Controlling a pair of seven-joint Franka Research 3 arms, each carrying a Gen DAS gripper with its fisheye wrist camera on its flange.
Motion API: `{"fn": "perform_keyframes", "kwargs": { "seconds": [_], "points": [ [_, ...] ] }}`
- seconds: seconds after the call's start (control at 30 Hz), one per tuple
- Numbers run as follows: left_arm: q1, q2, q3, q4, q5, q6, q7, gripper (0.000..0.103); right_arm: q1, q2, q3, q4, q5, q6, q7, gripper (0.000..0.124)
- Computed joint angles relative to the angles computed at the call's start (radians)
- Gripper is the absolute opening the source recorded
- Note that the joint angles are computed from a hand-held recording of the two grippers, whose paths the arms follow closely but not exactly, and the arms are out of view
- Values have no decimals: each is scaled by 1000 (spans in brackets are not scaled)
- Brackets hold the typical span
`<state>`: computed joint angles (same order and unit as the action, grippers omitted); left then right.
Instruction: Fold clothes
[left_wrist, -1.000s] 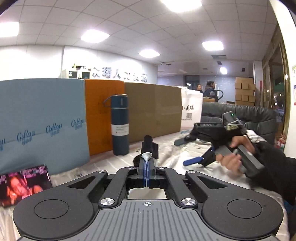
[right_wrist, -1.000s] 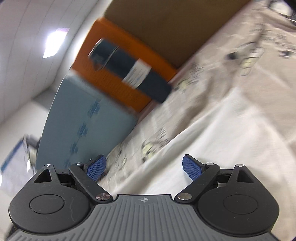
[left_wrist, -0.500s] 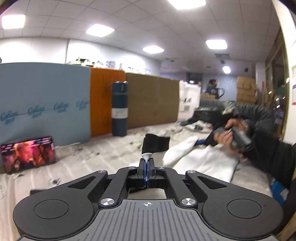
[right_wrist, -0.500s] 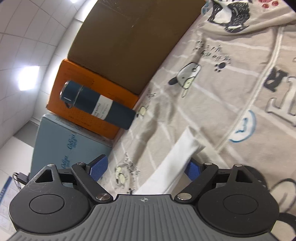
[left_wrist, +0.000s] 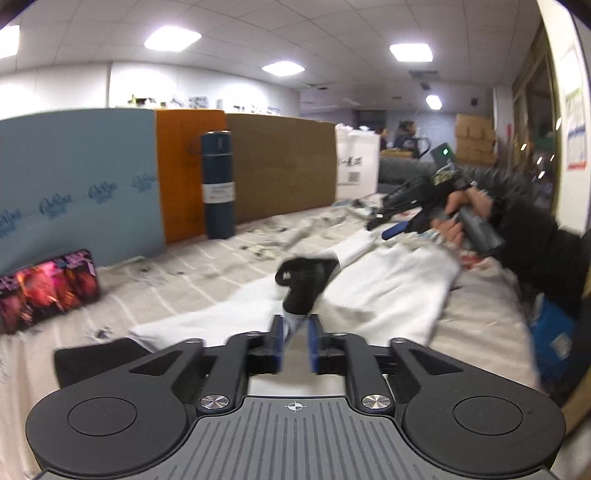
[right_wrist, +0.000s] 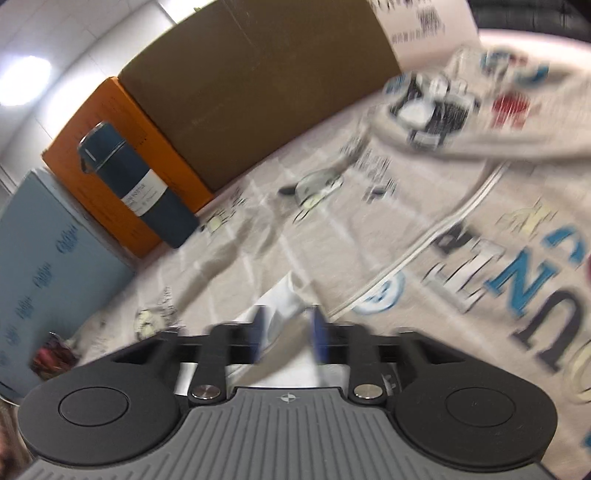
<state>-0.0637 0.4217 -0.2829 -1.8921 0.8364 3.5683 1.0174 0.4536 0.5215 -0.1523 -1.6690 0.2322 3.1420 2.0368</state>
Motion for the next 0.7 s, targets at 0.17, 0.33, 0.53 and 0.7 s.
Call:
{"fn": "perform_keyframes", "kwargs": {
  "seconds": [0.17, 0.33, 0.53, 0.7],
  "points": [
    [-105, 32, 110, 64, -7, 66, -83, 65, 189, -7, -176, -40, 50, 102, -124, 63],
    [-541, 45, 486, 125, -516, -180, 190, 65, -29, 4, 226, 105, 719, 81, -974, 65],
    [-637, 72, 549, 160, -613, -326, 310, 75, -356, 169, 706, 234, 89, -72, -766, 69],
    [-771, 63, 693, 109, -536, -340, 221, 82, -317, 280, 728, 392, -266, -249, -606, 70]
  ]
}}
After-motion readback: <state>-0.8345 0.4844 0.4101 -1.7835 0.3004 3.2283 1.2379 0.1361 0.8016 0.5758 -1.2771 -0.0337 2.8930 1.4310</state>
